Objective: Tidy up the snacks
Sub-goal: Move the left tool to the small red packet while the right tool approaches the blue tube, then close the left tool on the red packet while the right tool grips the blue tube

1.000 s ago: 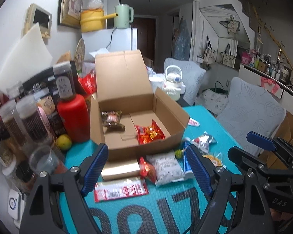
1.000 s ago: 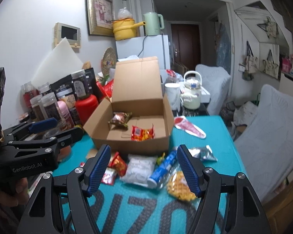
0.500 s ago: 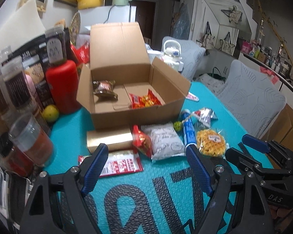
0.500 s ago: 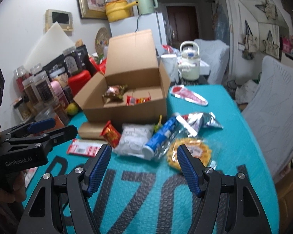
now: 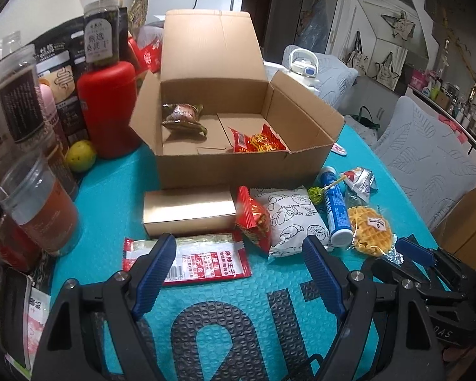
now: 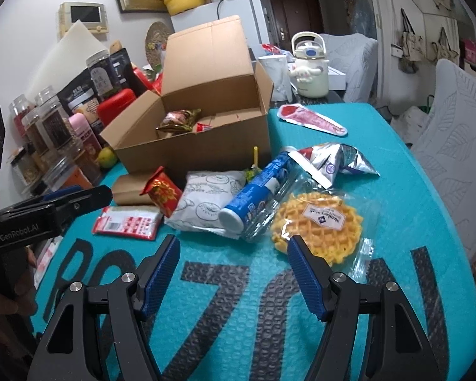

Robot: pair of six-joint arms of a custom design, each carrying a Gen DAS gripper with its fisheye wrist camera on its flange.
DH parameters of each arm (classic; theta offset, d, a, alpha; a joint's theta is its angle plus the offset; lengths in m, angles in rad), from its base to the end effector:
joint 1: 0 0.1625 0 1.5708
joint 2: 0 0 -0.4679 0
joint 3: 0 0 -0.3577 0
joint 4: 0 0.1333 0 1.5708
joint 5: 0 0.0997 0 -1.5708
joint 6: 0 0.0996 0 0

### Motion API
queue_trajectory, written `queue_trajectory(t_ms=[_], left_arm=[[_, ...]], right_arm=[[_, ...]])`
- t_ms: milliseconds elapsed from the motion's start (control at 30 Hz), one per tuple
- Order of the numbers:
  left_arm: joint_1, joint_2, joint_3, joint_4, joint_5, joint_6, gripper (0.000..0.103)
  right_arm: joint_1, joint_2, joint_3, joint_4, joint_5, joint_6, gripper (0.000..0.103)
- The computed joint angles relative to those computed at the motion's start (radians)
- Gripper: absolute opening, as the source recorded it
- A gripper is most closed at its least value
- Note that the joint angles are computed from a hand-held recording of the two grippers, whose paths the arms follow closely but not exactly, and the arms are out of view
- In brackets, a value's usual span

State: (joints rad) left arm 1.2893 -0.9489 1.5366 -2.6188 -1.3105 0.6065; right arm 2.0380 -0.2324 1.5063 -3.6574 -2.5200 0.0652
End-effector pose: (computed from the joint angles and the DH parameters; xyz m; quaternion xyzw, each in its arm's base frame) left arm -0.0424 -0.7189 0.3025 0.3880 0.8845 -0.2028 0.1613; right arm 0.3488 -0.5752 -0.0393 -0.0139 -0.8367 0.4496 0.3125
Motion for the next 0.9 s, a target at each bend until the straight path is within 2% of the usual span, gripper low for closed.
queue_trajectory(t_ms=[233,333,400,467,633,700,733,833,867,900], left_arm=[[0.002,0.051,-0.037,0.010,0.005,-0.006,0.082],[0.001,0.073,-0.043,-0.021,0.011,-0.004,0.082],[0.001,0.091,-0.055,-0.025,0.009,0.001,0.077],[0.003,0.105,-0.076,0.007,0.003,-0.001,0.069],[0.010,0.145,-0.135,0.105,0.006,-0.043,0.049],[0.013,0.150,-0.148,0.136,-0.009,-0.059,0.048],[0.013,0.152,-0.149,0.143,-0.012,-0.063,0.048],[0.010,0.161,-0.145,0.133,0.007,-0.070,0.035],[0.012,0.164,-0.150,0.138,0.004,-0.078,0.030],[0.015,0.167,-0.152,0.138,-0.001,-0.086,0.029]], right_arm=[[-0.032,-0.011,-0.022,0.030,0.031,0.012,0.070],[-0.052,-0.018,-0.036,0.068,0.062,0.040,0.060],[-0.060,-0.016,-0.054,0.089,0.053,0.063,0.053],[-0.071,-0.014,-0.072,0.101,0.056,0.070,0.051],[-0.092,-0.021,-0.094,0.161,0.085,0.101,0.051],[-0.097,-0.023,-0.103,0.200,0.084,0.120,0.051],[-0.100,-0.025,-0.106,0.225,0.081,0.136,0.051],[-0.108,-0.026,-0.104,0.259,0.088,0.155,0.051],[-0.108,-0.025,-0.105,0.259,0.087,0.153,0.049],[-0.108,-0.023,-0.103,0.259,0.083,0.155,0.046]])
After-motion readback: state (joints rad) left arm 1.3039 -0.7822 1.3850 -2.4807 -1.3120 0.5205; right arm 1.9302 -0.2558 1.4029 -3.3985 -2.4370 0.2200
